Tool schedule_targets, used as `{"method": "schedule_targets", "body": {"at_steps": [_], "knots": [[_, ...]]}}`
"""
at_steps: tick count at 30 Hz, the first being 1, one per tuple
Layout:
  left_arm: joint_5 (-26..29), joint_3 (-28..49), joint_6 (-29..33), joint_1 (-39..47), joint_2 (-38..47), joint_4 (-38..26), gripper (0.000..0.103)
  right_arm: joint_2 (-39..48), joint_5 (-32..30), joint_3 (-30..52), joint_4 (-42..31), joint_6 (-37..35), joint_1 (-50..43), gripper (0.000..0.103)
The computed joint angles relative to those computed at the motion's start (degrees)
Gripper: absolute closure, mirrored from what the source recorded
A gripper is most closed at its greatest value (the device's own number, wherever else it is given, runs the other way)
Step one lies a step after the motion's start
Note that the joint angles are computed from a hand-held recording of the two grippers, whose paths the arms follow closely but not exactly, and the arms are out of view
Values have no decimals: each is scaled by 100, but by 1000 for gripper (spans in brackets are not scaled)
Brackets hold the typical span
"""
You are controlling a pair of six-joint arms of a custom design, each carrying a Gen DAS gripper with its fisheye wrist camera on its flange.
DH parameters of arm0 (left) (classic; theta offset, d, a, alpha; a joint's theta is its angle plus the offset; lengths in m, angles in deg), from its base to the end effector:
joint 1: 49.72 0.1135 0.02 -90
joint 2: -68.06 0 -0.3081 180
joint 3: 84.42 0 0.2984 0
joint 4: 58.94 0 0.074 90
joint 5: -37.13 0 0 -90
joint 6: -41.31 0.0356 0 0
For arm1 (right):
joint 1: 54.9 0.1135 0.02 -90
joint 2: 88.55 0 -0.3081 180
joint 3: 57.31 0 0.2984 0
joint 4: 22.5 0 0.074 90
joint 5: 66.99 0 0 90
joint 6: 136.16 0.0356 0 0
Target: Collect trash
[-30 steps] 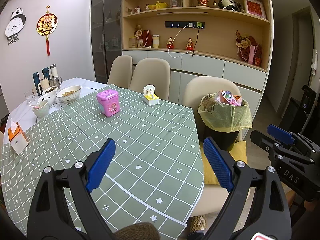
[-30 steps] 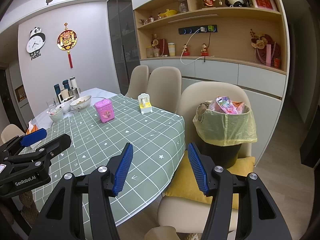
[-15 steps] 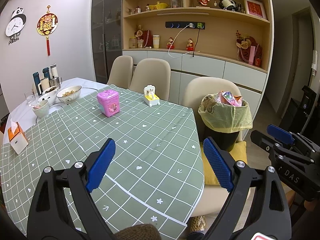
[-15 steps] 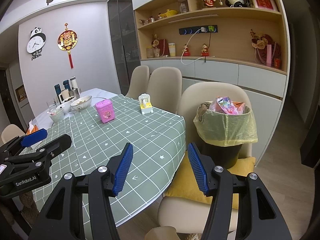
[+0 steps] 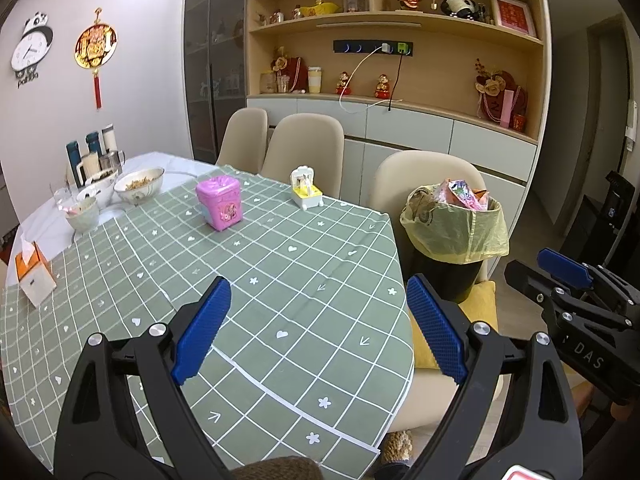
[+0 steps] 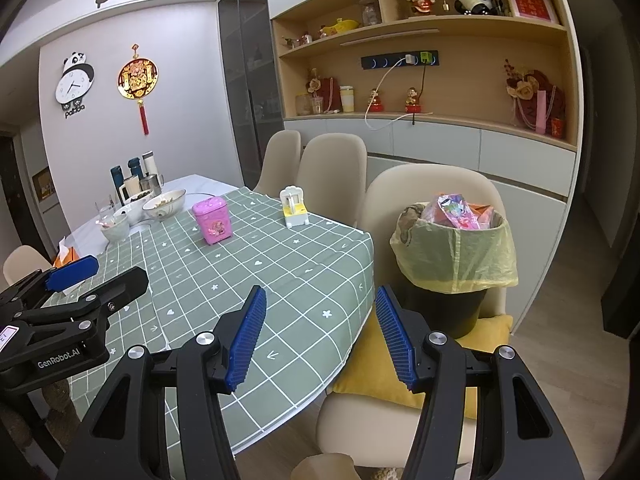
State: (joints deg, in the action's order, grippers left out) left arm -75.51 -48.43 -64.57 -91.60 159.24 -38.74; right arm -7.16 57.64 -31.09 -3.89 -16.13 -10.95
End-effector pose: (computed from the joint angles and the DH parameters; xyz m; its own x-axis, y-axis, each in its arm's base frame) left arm 0.2208 -0.1795 0.1153 -0.5150 0.1226 -0.8484 0.2500 0.9682 -0.0119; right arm 0.1777 0.1432 0.1117 -0.4926 0.0971 -0.8648 0.0047 0.9940 0.1089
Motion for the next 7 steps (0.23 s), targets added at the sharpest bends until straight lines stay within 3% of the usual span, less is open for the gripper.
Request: {"method": "schedule_targets", "body": {"at_steps": [4,7], "knots": [[366,113,-160,598,208,-349,18,739,-530,414,298,-158,-297,49],[600,231,-477,1743,587,-693,18,1633,-1244,1143,377,-549,-484,49]]}}
